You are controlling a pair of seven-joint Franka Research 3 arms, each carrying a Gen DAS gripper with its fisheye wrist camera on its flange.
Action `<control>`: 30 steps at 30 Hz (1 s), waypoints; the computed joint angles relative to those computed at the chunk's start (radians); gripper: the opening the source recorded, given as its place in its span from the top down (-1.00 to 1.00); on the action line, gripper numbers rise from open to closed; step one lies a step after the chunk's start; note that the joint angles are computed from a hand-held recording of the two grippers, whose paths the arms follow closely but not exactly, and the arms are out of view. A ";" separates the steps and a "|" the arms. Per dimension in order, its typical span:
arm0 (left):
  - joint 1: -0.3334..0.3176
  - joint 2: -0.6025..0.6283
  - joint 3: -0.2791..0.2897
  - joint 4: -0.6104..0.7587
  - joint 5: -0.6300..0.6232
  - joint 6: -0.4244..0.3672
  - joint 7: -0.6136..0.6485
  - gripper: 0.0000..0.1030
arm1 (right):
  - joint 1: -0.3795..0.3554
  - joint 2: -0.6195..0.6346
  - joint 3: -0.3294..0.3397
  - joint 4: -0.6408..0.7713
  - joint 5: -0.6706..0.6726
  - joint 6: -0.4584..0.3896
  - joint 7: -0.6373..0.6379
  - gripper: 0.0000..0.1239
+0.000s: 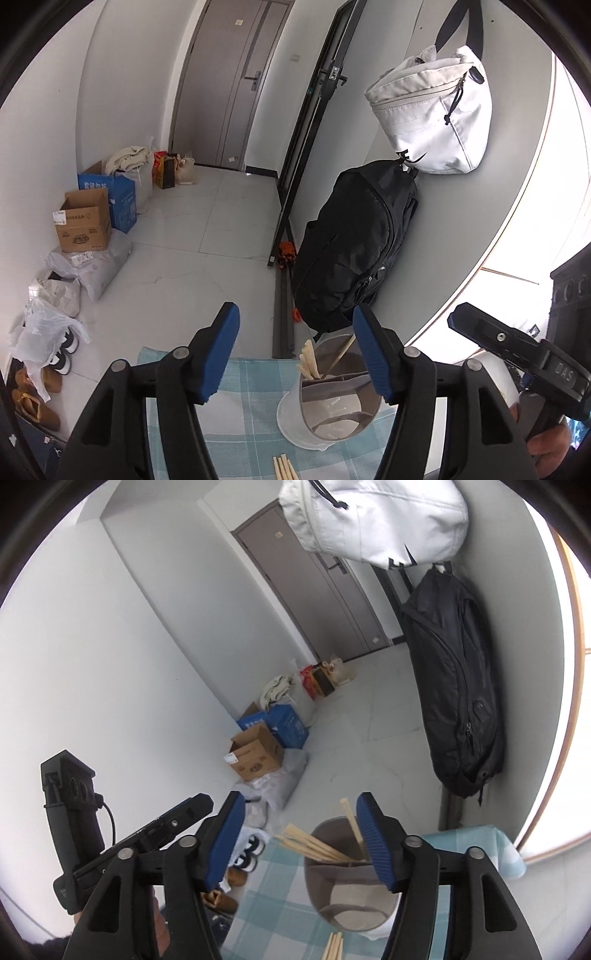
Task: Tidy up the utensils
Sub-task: 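Open both tools to release the chopsticks into the holder, then lower both tools to the remaining chopsticks and close the right tool on one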
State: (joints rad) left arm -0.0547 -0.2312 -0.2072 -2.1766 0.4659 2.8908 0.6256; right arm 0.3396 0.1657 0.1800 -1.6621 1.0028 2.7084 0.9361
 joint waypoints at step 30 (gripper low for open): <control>0.054 -0.188 -0.134 -0.149 0.299 -0.088 -0.308 -0.55 | 0.134 -0.275 -0.054 -0.364 0.337 0.194 -0.355 -0.59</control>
State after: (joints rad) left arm -0.0007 -0.4191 -0.3408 -2.3256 0.7652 2.8031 0.3179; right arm 0.4732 -0.1089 0.1256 -2.0261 1.3403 2.9025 0.5813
